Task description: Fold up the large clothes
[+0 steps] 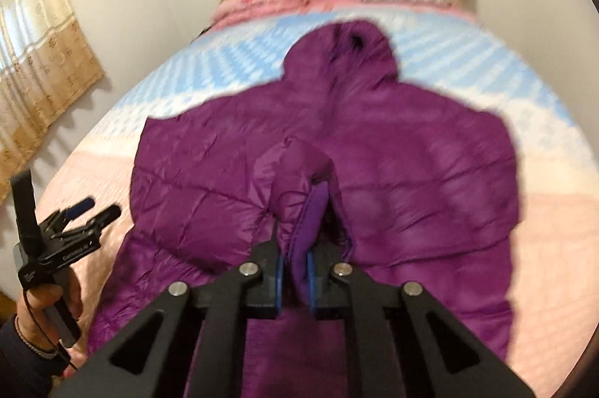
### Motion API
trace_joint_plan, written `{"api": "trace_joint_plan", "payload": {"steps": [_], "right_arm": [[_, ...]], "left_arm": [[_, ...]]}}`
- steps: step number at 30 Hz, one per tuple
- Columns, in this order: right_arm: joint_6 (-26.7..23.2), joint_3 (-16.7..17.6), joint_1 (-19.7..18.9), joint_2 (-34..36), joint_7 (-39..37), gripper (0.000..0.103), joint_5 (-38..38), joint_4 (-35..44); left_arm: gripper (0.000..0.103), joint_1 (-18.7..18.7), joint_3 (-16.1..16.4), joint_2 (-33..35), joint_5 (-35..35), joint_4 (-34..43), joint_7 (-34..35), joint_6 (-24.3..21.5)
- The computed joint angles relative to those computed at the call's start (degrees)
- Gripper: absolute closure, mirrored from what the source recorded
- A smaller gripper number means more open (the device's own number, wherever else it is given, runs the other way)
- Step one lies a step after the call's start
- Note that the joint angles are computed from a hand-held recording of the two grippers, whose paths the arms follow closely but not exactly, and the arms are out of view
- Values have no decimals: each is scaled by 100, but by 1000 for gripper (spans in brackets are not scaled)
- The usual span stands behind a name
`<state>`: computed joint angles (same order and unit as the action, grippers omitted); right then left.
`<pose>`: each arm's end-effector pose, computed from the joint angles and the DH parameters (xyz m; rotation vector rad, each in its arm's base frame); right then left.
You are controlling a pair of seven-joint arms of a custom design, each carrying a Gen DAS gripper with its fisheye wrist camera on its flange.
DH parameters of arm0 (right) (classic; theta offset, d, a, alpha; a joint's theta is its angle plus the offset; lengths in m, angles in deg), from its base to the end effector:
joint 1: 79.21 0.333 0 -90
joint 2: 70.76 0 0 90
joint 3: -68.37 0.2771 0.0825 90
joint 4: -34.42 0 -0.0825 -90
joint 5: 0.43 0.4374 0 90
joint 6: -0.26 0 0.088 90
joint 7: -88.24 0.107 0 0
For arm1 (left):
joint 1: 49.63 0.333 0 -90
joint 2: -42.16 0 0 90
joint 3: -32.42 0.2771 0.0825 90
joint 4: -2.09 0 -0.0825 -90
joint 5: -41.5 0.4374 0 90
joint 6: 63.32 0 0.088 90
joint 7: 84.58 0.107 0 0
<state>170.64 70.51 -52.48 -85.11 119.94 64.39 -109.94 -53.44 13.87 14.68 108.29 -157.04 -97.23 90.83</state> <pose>0.4771 0.1913 0.3495 -2.0010 1.2381 -0.3100 0.3997 -0.1747 0.2946 -1.9865 1.3174 -0.5894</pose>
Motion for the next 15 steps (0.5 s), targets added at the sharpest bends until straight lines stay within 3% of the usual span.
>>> {"api": "trace_joint_plan", "payload": {"steps": [5,8,11,14,15], "right_arm": [[217,-25,-301,129,439,92,-449,20],[620,161,-556,467,1085,92,-1102,55],[550,133,-743,765,1620,91,-1534,129],[325,109,-917,918,2046,76,-1930,164],[388,93,-918,904,2039,63,-1884,128]], "left_arm": [[19,-1,15,11,-22,34,21,38],[19,-22,-22,78,-11,134,61,-12],[19,-40,-20,166,21,240,115,-40],[19,-42,2,283,80,372,153,-39],[19,-28,19,339,124,443,171,-7]]}}
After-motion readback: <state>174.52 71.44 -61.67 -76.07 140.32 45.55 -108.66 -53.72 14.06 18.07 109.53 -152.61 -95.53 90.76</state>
